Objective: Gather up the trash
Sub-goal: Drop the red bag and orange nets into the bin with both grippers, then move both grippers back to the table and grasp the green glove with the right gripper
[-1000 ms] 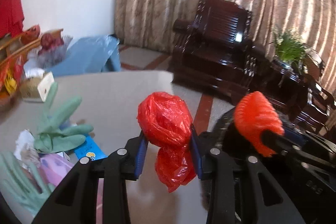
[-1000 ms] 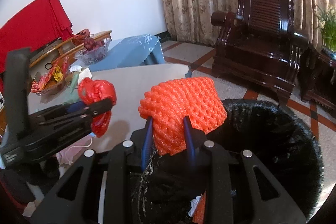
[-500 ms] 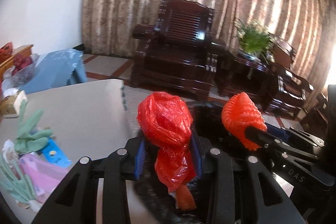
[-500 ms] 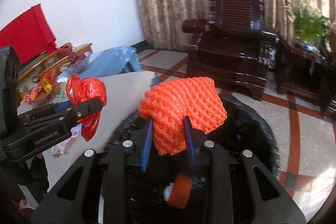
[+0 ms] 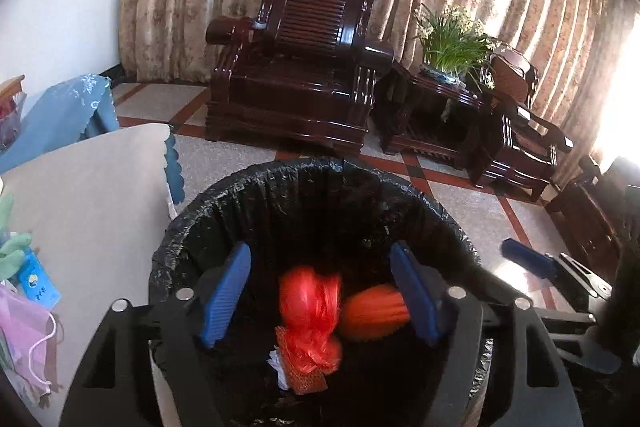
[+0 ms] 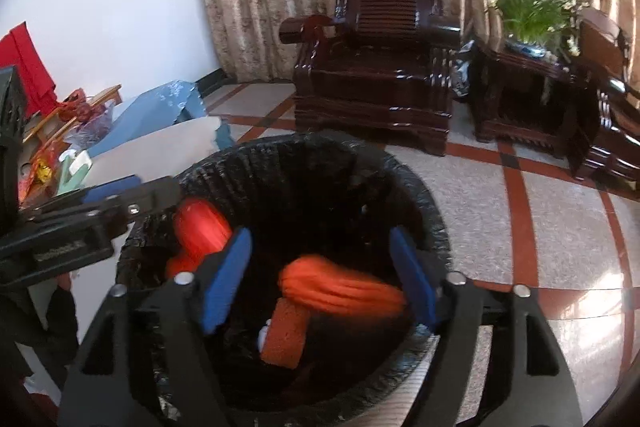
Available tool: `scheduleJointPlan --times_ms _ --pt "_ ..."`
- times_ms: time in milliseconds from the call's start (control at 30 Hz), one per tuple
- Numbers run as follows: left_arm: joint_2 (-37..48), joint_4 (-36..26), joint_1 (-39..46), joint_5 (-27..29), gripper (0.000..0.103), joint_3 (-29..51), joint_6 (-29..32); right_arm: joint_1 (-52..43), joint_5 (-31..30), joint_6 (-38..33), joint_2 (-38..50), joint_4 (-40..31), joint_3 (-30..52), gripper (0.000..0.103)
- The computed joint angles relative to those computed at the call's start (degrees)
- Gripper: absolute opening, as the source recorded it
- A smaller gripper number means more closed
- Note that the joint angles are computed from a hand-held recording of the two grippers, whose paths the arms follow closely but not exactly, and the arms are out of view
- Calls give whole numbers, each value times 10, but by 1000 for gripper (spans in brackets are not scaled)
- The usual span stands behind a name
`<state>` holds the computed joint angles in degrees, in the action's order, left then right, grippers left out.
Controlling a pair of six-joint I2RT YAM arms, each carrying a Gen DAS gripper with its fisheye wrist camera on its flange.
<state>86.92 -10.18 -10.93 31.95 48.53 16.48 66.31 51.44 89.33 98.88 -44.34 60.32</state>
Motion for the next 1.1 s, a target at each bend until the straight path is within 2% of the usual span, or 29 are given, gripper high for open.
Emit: scheduleJointPlan --times_ms 33,100,200,333,567,733,900,1100 --pt "-6 0 8 -1 77 -2 2 2 5 14 4 -15 7 93" --pt "-15 4 21 -2 83 -5 2 7 21 41 10 -41 19 95" --pt "-36 10 51 -4 89 -12 13 10 31 43 7 -39 24 98" --pt "-50 4 114 11 92 -6 39 3 40 -6 14 -19 52 98" --pt "-38 -7 259 44 92 27 89 -14 28 -168 66 93 134 98" --pt "-5 4 354 58 92 54 112 -19 11 -289 138 154 232 98" --pt "44 20 420 61 92 97 111 -35 -34 -389 227 195 355 98" --pt "137 37 481 50 92 186 98 -56 -83 -461 367 162 573 98"
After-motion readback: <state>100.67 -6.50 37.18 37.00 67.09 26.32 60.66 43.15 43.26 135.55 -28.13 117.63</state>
